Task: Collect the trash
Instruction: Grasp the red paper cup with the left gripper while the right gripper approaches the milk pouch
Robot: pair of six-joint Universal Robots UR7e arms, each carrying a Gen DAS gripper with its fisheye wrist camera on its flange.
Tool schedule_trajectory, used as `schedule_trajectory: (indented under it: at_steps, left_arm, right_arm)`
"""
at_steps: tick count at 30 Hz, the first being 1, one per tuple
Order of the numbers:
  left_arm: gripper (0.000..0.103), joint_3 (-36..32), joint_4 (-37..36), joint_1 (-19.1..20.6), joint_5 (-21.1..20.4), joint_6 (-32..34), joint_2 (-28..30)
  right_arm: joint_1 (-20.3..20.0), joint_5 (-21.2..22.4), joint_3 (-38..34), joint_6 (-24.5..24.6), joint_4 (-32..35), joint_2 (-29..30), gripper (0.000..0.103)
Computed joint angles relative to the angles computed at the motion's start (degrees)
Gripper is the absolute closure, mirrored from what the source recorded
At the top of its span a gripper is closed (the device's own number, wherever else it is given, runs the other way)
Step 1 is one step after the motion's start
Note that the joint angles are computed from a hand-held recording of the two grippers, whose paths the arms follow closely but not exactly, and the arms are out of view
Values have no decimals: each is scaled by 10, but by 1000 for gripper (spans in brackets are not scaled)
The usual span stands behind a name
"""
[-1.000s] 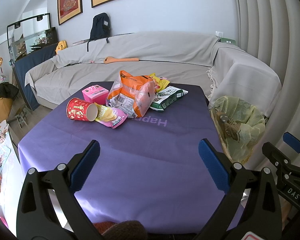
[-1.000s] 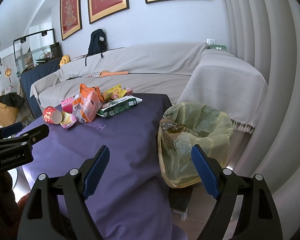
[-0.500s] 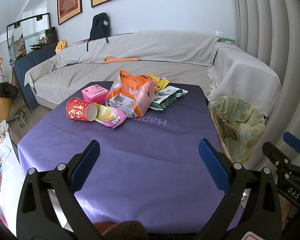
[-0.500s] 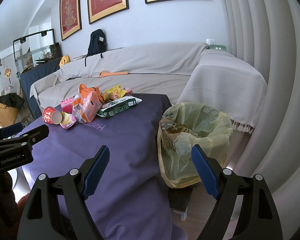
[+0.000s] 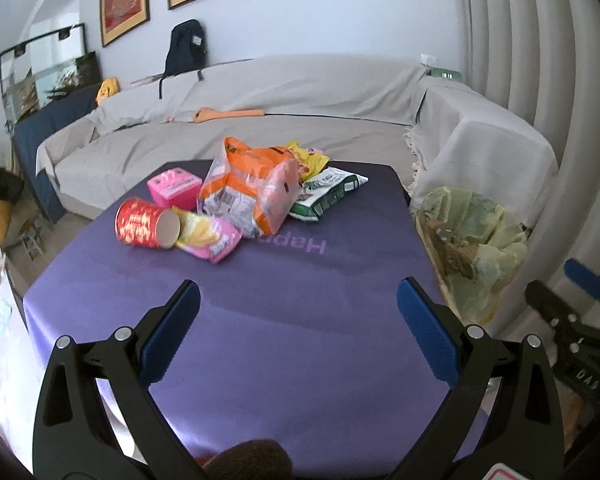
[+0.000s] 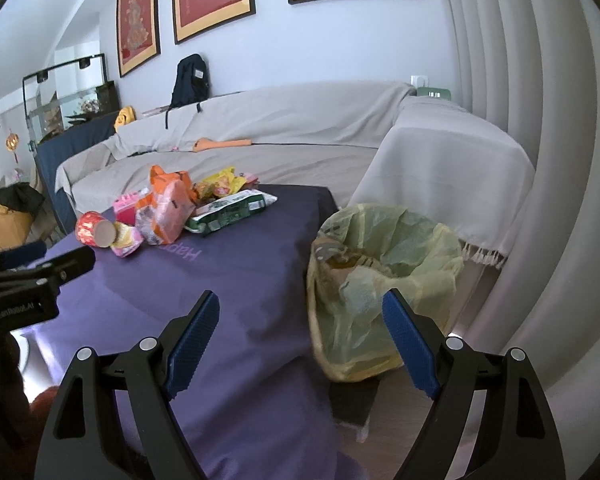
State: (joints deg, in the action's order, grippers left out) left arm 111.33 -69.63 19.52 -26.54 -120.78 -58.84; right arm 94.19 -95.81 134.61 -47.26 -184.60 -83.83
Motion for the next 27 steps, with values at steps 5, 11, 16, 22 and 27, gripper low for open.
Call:
schedule_trajectory:
  at_steps: [5, 11, 16, 22, 27]
  left_arm:
    - [9, 9, -25, 40, 42, 36, -26]
    - [9, 61, -116, 89, 55, 82, -109]
    - [9, 97, -96, 113, 39, 30, -185]
    - [9, 142, -50, 129, 18, -55, -281]
    - [9, 200, -176, 161, 37, -6, -357]
  right_arm:
    - [23, -29, -46, -29, -55, 76, 23]
    - [51, -63, -133, 5, -32, 171, 23]
    - [70, -91, -193, 9, -35, 249, 23]
    - [88, -98, -242, 15, -20, 305, 23]
    - [97, -102, -258, 13, -32, 337, 23]
